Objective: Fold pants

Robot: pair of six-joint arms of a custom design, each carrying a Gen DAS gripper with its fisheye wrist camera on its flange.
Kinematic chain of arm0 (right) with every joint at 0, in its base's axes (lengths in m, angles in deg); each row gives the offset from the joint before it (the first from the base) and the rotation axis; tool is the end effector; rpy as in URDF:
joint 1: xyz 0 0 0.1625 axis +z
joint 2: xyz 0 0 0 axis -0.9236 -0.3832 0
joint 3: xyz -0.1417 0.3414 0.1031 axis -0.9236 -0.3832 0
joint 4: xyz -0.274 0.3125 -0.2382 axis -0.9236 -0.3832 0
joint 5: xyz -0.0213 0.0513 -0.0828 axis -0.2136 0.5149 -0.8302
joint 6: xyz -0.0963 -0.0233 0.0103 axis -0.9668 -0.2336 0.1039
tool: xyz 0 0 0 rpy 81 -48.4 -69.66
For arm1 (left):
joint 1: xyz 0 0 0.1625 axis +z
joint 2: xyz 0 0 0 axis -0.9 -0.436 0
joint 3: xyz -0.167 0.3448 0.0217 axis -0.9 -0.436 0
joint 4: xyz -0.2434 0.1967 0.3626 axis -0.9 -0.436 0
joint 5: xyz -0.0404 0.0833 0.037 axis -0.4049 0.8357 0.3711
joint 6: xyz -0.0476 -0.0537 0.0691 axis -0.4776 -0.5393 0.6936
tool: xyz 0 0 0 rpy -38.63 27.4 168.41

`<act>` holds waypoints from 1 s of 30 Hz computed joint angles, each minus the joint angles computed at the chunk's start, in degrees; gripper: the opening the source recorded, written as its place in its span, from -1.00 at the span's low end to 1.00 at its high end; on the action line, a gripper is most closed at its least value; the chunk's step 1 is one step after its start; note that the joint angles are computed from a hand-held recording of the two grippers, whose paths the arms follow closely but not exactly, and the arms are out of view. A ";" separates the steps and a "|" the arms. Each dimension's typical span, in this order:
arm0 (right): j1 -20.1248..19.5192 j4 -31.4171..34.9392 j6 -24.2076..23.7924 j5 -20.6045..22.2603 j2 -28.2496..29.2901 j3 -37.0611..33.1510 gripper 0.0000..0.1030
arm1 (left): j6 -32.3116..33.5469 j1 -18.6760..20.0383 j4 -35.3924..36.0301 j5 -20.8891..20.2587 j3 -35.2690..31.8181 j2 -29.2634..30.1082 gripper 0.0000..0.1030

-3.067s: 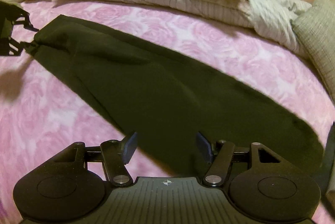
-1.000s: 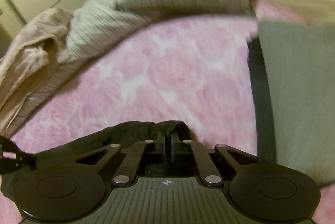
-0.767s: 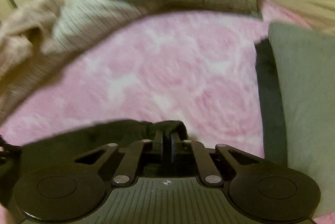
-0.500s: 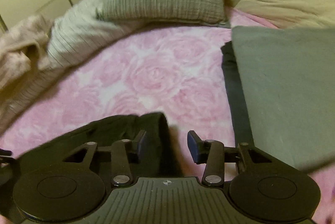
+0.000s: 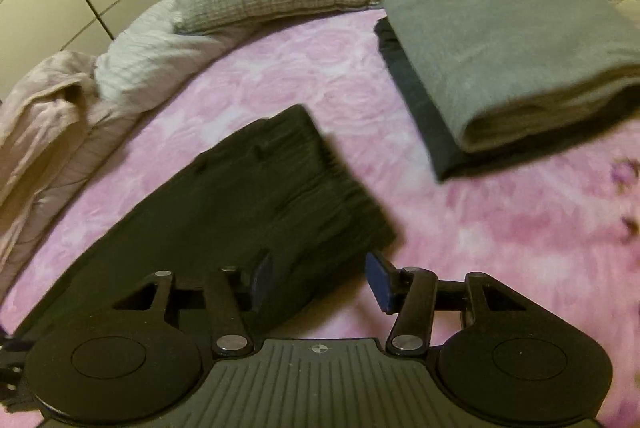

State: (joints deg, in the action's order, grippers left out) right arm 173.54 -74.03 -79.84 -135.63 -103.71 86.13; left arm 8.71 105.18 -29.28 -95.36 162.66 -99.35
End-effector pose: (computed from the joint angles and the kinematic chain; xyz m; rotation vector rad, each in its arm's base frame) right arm 0.1808 -0.3518 0.3804 0.0495 -2.5049 0.9127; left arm -0.2070 -0.4468 0.3545 0.8770 2.2139 -0.2435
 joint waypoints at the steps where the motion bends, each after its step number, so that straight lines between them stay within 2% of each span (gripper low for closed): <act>1: 2.21 1.21 2.11 -1.19 -1.25 1.03 -0.05 | 1.26 -0.85 -0.43 -0.31 0.98 -0.96 -0.59; 3: 6.48 3.66 7.32 -3.43 -3.15 3.10 -0.05 | 5.95 -2.66 -1.63 -1.09 3.32 -3.16 -0.45; 7: 15.35 8.50 19.02 -5.59 -4.58 6.92 0.04 | 15.51 -6.07 -1.58 0.43 8.39 -6.93 -0.35; 9: 18.67 9.75 22.39 -6.26 -3.50 8.38 0.24 | 19.80 -7.07 -1.45 1.69 10.96 -8.29 -0.34; 12: 22.29 9.64 25.39 -7.41 -1.73 10.11 0.36 | 24.46 -6.82 -5.43 3.03 13.82 -8.38 -0.34; 14: 22.78 7.97 26.39 -7.21 -1.43 11.58 0.38 | 26.51 -6.10 -10.51 3.59 14.97 -7.22 -0.34; 19: 21.13 6.93 27.65 -7.71 -3.88 14.18 0.38 | 30.54 -3.91 -20.19 3.21 14.00 -1.45 -0.34; 20: 20.79 6.79 27.86 -7.79 -4.73 14.62 0.38 | 31.07 -3.29 -20.73 2.76 13.03 -0.05 -0.42; 21: 20.60 6.69 28.24 -7.85 -5.22 14.91 0.39 | 30.67 -2.70 -20.68 2.17 11.90 0.94 -0.60; 24: 20.26 4.96 27.50 -7.50 -5.23 15.54 0.39 | 27.70 -0.96 -18.94 -0.35 7.96 2.57 -0.87; 27: 19.80 -0.37 24.41 -6.49 -2.18 15.79 0.40 | 23.36 0.77 -17.53 -3.40 4.24 3.04 -0.87; 30: 18.53 -9.84 20.12 -4.68 3.33 15.71 0.44 | 20.22 3.05 -17.18 -7.41 0.80 3.91 -0.87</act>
State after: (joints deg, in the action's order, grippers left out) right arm 192.07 -83.87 -59.72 -140.31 -100.38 101.83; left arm 28.94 108.23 -46.46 -102.78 163.46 -95.44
